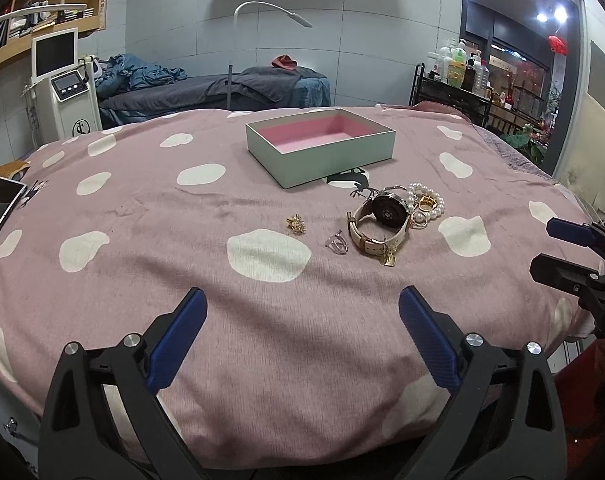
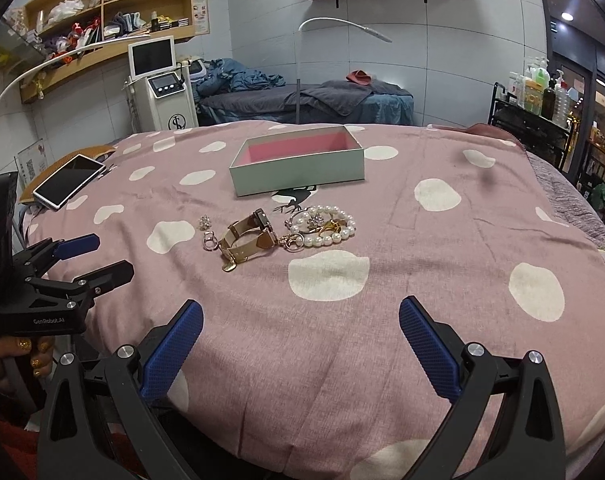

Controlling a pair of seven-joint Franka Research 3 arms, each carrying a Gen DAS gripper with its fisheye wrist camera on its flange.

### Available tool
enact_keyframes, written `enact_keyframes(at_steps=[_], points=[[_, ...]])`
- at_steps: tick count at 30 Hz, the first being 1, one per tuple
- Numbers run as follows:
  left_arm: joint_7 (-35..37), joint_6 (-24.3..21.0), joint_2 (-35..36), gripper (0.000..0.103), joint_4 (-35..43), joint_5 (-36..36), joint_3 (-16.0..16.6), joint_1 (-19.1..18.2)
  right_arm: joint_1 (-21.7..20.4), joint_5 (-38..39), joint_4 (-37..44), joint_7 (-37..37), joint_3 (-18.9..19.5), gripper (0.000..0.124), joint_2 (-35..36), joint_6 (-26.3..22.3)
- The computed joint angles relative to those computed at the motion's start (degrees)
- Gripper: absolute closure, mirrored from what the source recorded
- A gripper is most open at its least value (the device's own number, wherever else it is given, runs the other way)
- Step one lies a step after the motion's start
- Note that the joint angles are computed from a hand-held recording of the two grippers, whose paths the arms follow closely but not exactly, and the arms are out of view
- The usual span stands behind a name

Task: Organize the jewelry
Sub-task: 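Grasp the beige-strap watch with the left tool while the right tool grasps the pearl bracelet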

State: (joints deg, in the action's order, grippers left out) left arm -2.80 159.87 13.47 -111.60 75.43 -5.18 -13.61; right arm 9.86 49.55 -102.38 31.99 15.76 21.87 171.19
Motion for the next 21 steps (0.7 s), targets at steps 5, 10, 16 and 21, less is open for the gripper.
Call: enact_keyframes(at_steps=[5,10,16,21], points=[[8.4,4.4,3.6,0.018,3.8,-5.8,0.4,1.4,2.9,-7.5,4.6,5.5,-3.3,0.027,3.2,-1.9],[21.7,7.6,7.6,0.022,7.8,-16.3,-0.3,2.5,5.2,-16.2,10.5,12.4,-6.9,0.030,7.2,-4.0],[33.4,8.0,11.6,0.038,13.0,-25.3,-0.5,2.5,6.5,-25.5,22.1,23.6,-11.0,0.045,14.2,-11.3],[51.4,4.0,16.6,0.047,19.6,-39.1,-7.0,7.2,5.4,-28.8,32.3,29.6,-10.9,0.054,20.0,-19.0]])
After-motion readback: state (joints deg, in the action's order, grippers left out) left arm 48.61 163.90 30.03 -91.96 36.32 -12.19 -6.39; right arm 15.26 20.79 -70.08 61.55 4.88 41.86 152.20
